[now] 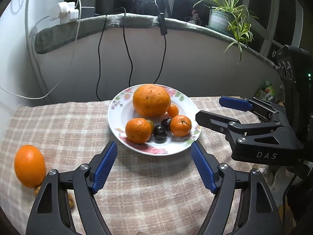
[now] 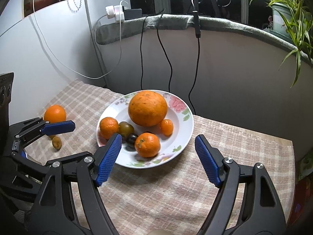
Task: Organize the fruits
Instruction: 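Withdraw both tools from the plate toward the large orange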
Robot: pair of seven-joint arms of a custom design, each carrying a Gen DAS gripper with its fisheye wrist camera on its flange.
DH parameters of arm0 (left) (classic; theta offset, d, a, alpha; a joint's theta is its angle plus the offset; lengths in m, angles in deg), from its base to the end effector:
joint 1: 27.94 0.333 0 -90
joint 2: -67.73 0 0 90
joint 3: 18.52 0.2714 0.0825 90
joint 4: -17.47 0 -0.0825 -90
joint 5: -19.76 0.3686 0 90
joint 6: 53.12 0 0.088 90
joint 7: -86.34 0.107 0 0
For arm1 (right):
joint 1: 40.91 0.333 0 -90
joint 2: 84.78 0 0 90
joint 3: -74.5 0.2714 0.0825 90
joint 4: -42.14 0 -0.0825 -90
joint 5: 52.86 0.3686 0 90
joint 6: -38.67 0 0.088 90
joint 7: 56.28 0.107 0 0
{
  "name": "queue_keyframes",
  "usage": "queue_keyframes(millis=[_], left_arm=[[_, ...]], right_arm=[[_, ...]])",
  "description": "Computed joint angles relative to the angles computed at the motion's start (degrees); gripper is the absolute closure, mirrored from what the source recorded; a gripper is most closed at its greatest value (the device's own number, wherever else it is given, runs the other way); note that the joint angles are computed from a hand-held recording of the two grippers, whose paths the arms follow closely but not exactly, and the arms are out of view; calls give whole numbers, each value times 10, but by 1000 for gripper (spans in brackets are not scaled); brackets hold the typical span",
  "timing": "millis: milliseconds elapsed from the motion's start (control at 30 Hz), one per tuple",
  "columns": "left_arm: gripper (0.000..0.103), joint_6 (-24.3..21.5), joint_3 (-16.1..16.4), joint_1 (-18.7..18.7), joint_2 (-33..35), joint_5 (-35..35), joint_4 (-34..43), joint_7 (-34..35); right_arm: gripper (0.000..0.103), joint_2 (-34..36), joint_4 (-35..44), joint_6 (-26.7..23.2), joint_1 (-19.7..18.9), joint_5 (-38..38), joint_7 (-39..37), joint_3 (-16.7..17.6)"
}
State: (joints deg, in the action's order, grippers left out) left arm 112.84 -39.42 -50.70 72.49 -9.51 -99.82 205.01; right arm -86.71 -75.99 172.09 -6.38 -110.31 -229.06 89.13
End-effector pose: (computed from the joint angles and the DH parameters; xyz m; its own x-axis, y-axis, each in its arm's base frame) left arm 0.4526 -0.3859 0.4508 -0.7457 -0.6572 0.1101 -0.5164 0.4655 -0.7188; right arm 0.3764 0.4146 0.4488 -0.1752 -0.9794 -0.1009 -0.6290 0.1901 -0.7538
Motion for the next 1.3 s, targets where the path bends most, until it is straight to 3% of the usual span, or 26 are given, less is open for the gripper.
queue_keyframes(millis=[500, 1300], left_arm=[[25, 5, 24, 2, -44, -96, -34, 72], [25, 0, 69, 24, -72, -166, -62, 125]], right_arm=[[23, 53, 82, -24, 30, 4, -36, -7], [23, 201, 273, 0, 102, 44, -136, -73]])
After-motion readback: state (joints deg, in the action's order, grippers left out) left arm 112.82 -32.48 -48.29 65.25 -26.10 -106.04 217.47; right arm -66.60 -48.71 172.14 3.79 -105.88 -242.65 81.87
